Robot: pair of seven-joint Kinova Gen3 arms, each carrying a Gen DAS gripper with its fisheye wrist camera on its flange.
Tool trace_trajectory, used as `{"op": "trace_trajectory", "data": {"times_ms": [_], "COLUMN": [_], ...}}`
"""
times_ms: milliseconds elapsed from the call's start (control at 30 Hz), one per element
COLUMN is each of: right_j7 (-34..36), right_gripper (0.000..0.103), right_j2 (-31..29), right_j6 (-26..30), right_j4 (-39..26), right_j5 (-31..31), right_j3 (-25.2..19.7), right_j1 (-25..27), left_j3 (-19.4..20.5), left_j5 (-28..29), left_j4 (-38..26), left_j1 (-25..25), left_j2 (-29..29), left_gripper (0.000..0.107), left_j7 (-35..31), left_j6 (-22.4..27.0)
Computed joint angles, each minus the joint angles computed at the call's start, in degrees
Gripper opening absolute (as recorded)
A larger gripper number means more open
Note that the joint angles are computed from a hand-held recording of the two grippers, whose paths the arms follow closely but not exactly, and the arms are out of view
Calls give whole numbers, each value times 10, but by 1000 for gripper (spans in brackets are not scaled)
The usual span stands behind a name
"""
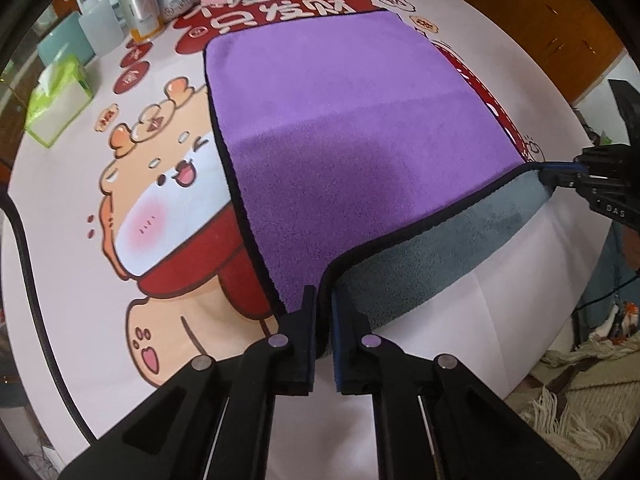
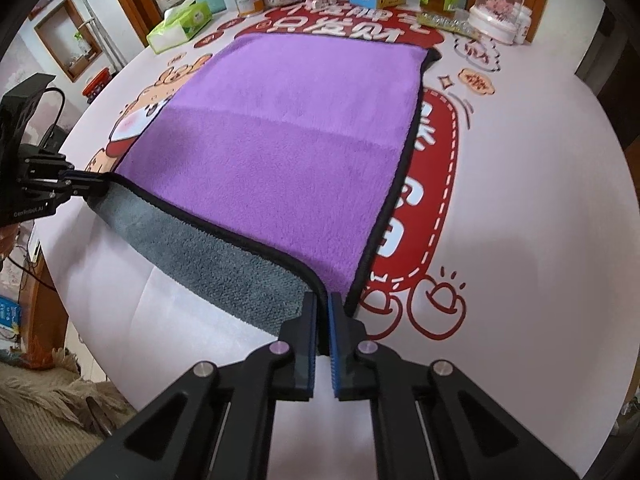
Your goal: Fold towel
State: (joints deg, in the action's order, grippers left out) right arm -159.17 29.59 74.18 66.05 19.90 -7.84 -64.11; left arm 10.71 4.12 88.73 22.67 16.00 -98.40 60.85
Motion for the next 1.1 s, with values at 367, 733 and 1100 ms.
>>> {"op": "trace_trajectory", "data": {"times_ms": [367, 733, 1100], "right_j7": [-29, 25, 89], "right_gripper": [5, 5, 5], "right_j2": [10, 48, 131], "right_j6": [83, 130, 142], "right_j4": [-86, -200, -322], "right_j5": [99, 156, 131], "right_j3": [39, 81, 126], "right_j1": [-44, -22, 43], "left_j3": [-15, -32, -79], "left_j5": [-115, -212, -248], "left_j4": [-41, -138, -290], "left_j1": [45, 73, 103], "left_j2": [-29, 7, 136], "left_gripper": [4, 4, 4], "left_j7": [109, 194, 230], "left_j6": [-40, -67, -53]}}
